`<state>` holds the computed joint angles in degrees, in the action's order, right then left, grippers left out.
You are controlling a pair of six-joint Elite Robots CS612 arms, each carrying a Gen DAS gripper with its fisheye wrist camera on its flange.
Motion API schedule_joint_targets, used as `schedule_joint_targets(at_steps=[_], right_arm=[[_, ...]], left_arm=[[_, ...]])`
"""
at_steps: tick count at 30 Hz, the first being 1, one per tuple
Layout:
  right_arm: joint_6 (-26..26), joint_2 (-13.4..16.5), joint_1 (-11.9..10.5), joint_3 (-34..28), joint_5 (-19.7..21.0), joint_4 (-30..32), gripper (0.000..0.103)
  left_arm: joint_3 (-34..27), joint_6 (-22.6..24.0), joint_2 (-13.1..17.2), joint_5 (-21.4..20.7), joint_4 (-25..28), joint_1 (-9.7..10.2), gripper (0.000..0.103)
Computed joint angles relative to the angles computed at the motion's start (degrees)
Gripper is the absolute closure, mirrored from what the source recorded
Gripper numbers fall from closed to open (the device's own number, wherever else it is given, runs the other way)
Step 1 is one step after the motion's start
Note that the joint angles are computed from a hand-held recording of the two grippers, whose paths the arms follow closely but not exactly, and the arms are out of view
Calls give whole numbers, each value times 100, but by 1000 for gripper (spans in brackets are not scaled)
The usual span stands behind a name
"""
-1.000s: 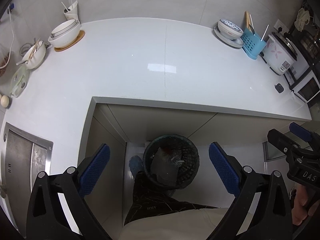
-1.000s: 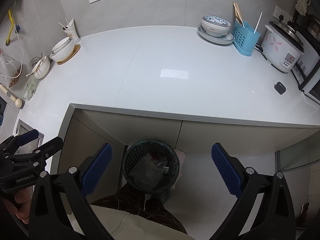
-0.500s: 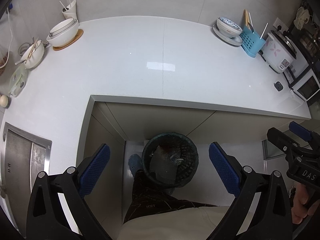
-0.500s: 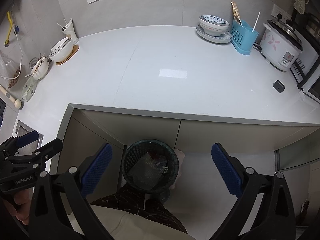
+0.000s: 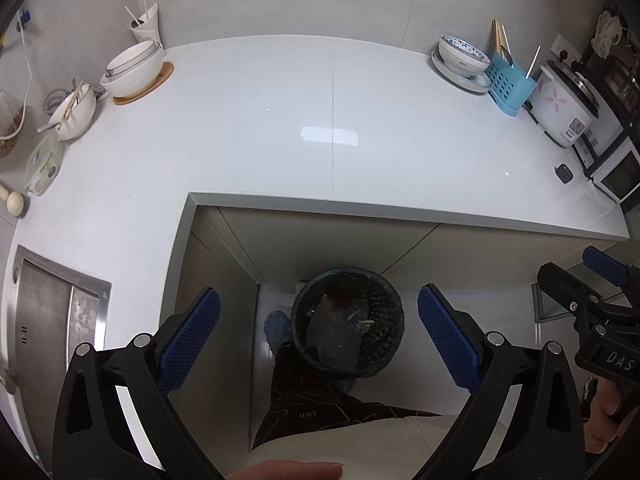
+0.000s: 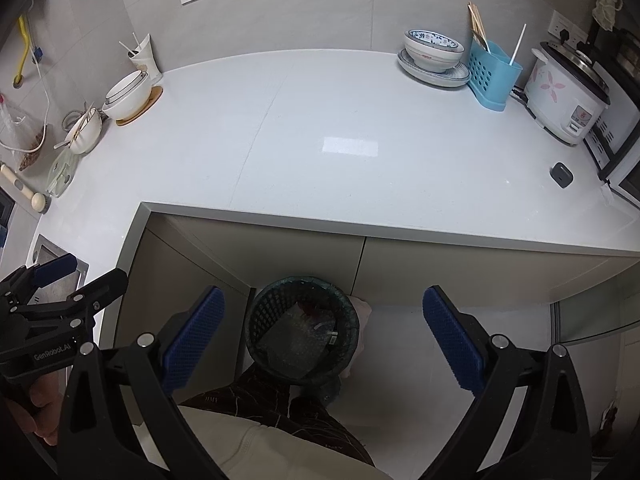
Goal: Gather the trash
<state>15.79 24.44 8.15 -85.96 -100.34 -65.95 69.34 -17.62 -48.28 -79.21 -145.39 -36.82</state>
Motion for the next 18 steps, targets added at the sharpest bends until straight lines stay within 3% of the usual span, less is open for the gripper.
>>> schedule_joint_targets(at_steps=[18], right_arm=[[-4, -4, 20, 23, 6, -14, 8]], left_arm=[[18, -66, -7, -97, -47, 21, 6]])
